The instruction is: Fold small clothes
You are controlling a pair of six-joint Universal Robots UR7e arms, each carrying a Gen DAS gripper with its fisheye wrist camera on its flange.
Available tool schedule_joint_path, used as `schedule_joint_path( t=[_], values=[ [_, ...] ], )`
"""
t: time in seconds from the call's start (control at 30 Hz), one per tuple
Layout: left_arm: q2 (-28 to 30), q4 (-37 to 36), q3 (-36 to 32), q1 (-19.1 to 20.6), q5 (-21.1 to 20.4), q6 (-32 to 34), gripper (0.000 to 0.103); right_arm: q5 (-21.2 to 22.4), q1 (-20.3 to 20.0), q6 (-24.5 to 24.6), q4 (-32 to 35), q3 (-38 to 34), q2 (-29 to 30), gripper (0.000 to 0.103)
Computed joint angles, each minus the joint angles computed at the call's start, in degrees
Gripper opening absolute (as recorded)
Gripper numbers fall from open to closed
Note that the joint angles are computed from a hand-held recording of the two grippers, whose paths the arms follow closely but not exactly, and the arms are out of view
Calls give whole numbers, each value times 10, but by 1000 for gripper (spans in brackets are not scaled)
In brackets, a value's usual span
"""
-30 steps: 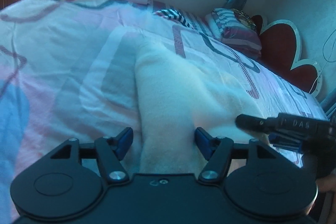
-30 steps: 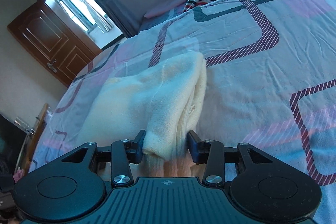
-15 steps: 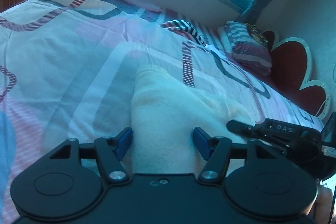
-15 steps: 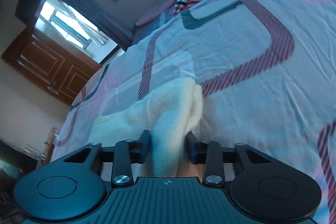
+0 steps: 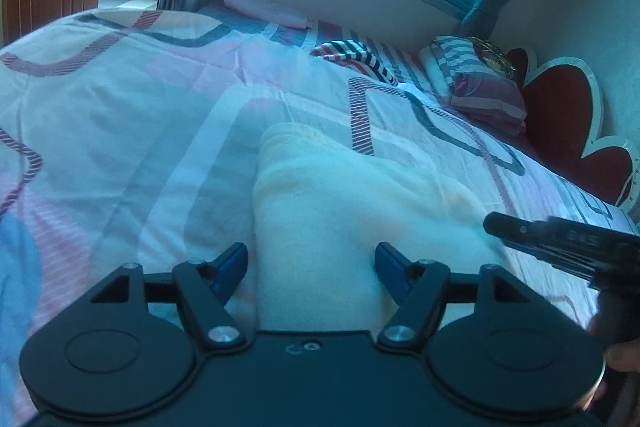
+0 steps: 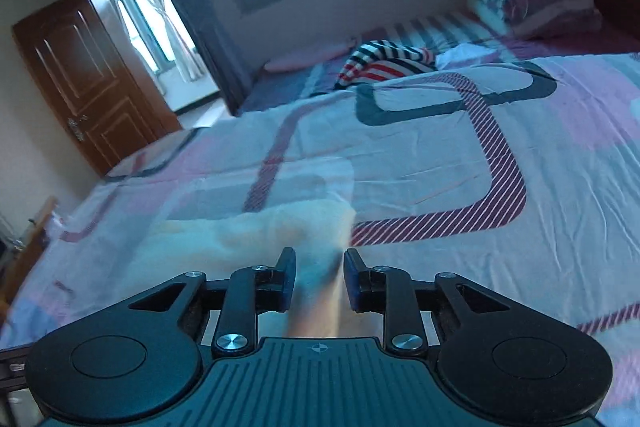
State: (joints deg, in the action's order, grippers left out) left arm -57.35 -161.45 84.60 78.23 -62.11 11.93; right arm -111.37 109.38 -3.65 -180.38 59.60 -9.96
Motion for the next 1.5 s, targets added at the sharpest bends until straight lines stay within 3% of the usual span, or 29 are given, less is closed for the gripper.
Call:
schedule_joint_path(
  t=[0.3,0.43,0.53,0.63,0.7,0.83,0.93,1.03,1.1,1.17,1.37,1.5],
  values=[
    [-94,-36,132,-13,20,18,68,15,30,38,-31,199,-96,26],
    [-119,-31,172,-16,27,14,68,-17,42,41,-34,244,-104,26],
    [-124,-25,185,-16,26,2,68,-10,43,57,-39,265,-107,26],
    [-122,-33,192,-20,34,9,68,-25,52,53,-35,261,-103,26],
    [-122,-35,197,-25,43,14,68,-44,58,42,-26,253,-98,4],
    [-121,-30,201,-37,56,3,68,-80,58,53,-46,258,-96,4],
    [-116,-33,207,-44,74,9,71,-89,60,36,-45,259,-91,4],
    [-114,-39,210,-44,77,17,71,-87,61,52,-36,260,-98,5],
    [-115,-36,208,-43,76,17,72,-93,67,63,-68,266,-100,15],
    [-115,-38,208,-42,75,23,73,-100,76,45,-115,262,-93,18],
    [-117,-54,219,-44,74,42,75,-114,92,-5,-103,180,-47,18],
    [-120,-59,223,-41,66,53,77,-150,84,-14,-73,127,-12,18]
  ],
)
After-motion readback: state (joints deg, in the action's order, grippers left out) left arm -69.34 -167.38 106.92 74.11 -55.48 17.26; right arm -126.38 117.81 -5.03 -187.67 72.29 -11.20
